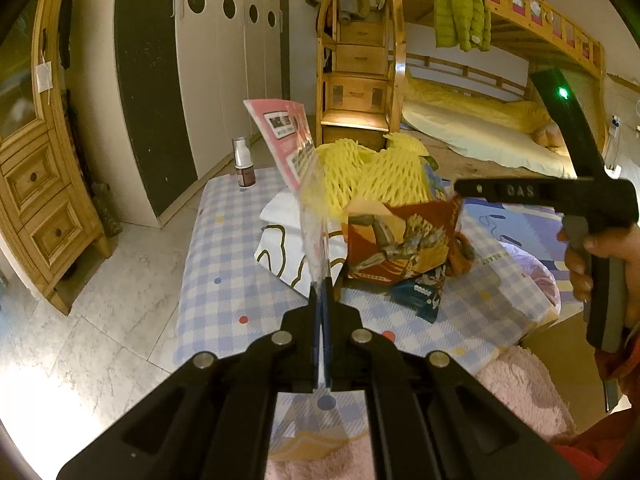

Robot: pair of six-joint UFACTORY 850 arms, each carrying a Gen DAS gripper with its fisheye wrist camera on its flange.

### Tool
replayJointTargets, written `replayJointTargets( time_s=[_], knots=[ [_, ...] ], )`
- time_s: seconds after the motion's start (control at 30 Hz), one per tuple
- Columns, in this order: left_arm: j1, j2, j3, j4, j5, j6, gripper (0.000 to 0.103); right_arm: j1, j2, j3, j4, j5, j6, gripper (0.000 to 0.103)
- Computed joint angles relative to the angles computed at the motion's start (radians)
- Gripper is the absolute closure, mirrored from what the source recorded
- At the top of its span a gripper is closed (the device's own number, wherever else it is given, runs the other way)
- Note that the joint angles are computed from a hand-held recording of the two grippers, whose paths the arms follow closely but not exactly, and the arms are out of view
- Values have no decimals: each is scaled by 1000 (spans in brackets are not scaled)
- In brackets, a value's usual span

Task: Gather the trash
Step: 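Grasp the white paper sheet with the right tool while the left tool holds the pink bag, then carry both items over the pink-lined bin and open both tools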

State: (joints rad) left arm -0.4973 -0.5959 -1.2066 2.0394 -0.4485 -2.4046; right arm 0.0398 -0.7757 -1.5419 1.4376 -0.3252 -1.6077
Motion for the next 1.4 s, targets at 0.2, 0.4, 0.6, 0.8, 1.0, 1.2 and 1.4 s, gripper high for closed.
replayJointTargets(
  time_s=[0.2,0.4,0.6,0.8,1.0,1.2,1.4],
  knots=[
    [-8,-1,-4,-26,7,30,103,-39,1,29,-153,-106,174,67],
    [-24,5,-1,-66,4,66,103,-57,13,68,-112,-135,185,95],
    [-40,16,8,-88,-14,83,103,-77,54,129,26,-151,53,103],
    [-59,28,11,-75,-30,89,103,-113,113,194,161,-222,-60,103],
    [-90,35,-11,4,-28,71,103,-163,194,270,283,-296,-189,103],
    [-112,-72,-190,58,67,140,103,-212,263,331,512,-237,-446,103],
    [-143,-287,-518,-169,197,489,103,-261,227,324,854,-93,-788,103]
  ],
)
